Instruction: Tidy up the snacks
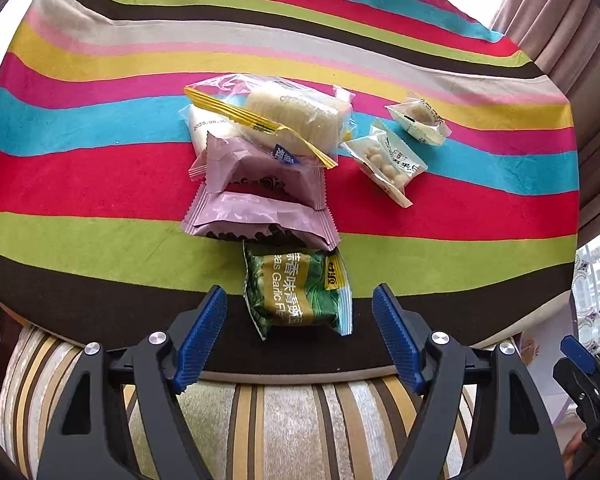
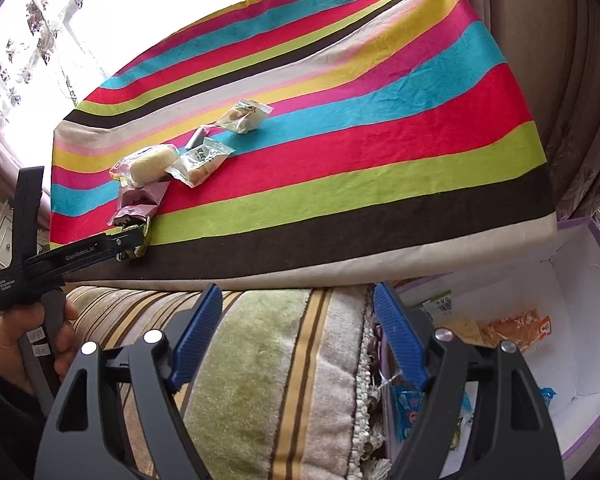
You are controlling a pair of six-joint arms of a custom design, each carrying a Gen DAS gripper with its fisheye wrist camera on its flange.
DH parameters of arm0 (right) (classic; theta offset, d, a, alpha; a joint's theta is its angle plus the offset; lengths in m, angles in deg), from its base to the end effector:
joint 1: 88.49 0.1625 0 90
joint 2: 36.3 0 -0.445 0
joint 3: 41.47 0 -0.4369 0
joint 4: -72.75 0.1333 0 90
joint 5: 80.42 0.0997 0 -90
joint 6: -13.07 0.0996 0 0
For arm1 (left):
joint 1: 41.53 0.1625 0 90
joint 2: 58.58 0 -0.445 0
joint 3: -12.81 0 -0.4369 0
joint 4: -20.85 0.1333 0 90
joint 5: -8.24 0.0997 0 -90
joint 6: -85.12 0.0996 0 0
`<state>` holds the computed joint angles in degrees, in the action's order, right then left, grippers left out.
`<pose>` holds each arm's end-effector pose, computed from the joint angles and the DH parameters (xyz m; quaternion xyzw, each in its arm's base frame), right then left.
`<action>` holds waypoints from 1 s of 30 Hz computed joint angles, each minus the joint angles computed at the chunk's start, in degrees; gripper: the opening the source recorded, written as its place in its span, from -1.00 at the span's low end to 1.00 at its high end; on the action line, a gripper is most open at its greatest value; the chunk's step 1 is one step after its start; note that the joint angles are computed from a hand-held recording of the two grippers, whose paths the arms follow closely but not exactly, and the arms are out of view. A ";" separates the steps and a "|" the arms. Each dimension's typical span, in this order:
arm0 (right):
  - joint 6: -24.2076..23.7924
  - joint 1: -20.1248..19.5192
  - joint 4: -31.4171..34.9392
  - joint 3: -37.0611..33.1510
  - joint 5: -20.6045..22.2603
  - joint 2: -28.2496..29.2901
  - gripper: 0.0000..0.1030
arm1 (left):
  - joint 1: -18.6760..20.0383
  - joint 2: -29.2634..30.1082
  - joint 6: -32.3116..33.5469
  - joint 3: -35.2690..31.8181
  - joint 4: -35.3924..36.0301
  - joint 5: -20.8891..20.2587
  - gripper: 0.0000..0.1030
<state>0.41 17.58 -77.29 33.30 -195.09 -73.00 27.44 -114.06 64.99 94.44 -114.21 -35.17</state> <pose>0.3171 -0.7694 0.1124 0.1985 -0.9391 0.1923 0.2041 -0.0811 -0.7840 0.3042 -0.0578 0.9065 -0.2784 0.3122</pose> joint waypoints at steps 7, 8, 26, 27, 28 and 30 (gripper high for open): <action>1.44 0.52 2.43 -4.97 -0.65 3.54 0.58 | 0.34 2.09 0.64 -2.98 4.32 1.52 0.38; 1.39 0.65 2.76 -5.87 -0.85 4.19 0.59 | 0.29 2.31 0.86 -3.15 4.31 1.97 0.36; -14.90 3.90 13.76 -30.66 -5.75 21.86 0.77 | 0.60 -0.03 2.70 -0.04 -0.13 0.52 -0.20; -17.24 4.06 14.83 -32.92 -6.13 23.31 0.77 | 0.71 -0.58 2.50 0.54 -0.55 -0.16 -0.21; -19.19 4.21 15.36 -34.79 -6.41 24.54 0.77 | 0.80 -1.18 2.21 1.16 -0.97 -0.83 -0.21; -22.13 4.33 16.34 -38.13 -6.38 26.66 0.84 | 1.02 -2.34 1.62 2.44 -1.80 -2.01 -0.21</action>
